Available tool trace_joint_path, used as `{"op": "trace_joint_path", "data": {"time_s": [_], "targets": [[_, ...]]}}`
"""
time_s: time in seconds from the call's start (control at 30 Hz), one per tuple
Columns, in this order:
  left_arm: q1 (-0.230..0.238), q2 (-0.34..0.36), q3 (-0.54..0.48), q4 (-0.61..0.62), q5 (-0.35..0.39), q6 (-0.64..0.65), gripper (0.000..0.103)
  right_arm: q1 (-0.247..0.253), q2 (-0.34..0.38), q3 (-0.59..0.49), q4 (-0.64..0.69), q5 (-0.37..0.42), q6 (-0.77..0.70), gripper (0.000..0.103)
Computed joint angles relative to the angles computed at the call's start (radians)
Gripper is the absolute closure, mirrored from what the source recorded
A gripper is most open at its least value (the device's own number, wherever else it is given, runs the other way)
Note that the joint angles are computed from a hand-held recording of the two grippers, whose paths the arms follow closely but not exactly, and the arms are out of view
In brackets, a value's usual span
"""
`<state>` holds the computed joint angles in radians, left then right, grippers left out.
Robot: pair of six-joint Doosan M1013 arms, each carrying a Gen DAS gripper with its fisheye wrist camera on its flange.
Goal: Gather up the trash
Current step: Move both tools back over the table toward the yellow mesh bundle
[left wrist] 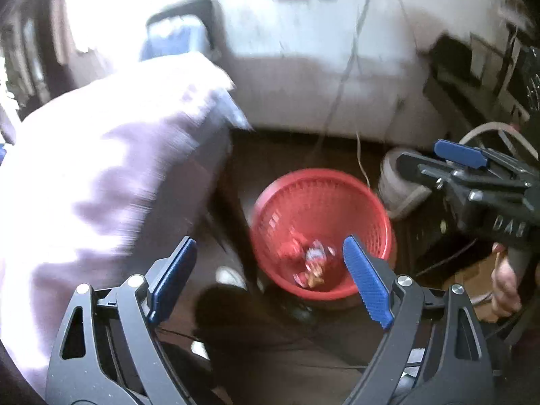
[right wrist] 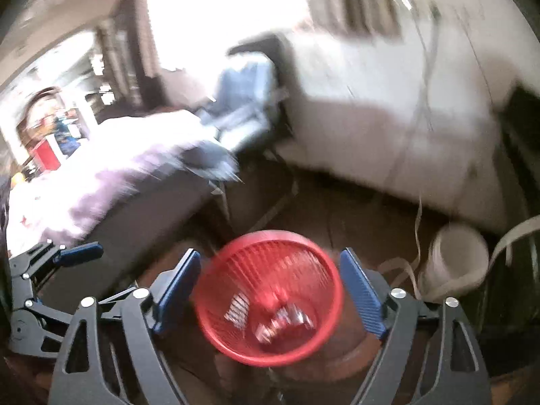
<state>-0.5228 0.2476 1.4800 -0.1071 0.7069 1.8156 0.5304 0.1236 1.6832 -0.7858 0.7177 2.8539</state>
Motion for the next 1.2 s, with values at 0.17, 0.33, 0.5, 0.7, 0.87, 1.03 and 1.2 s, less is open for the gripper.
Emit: {"op": "trace_joint_path", "data": {"time_s": [0.17,0.33,0.5,0.7,0.87,1.03,1.2], "targets": [[0.053,-0.115,0.064,0.128,-0.117,-0.178,0.013,0.089,0.008,-0.085,-0.187,-0.051,-0.027,0.008],[0.134,-0.216,0.120,0.345,-0.167,-0.419,0.008,0.129,0.053,-0.184,-0.115,-0.174,-0.203,0.006],[0.236,-0.283,0.154,0.574,-0.091,-0.667,0.007,0.154,0.119,-0.284,0.121,-0.255,-0.486,0.006],[0.370,-0.308,0.185,0.571,0.025,-0.759,0.007,0.175,0.195,-0.397,0.368,-0.237,-0.761,0.006],[0.445,-0.314,0.210,0.504,0.055,-0.737,0.007,0.190,0.233,-0.446,0.474,-0.210,-0.855,0.006],[0.453,-0.282,0.208,0.475,0.083,-0.677,0.007,0.191,0.282,-0.506,0.554,-0.176,-0.921,0.006],[0.466,-0.256,0.197,0.439,0.092,-0.638,0.007,0.195,0.326,-0.571,0.579,-0.140,-0.964,0.006]]}}
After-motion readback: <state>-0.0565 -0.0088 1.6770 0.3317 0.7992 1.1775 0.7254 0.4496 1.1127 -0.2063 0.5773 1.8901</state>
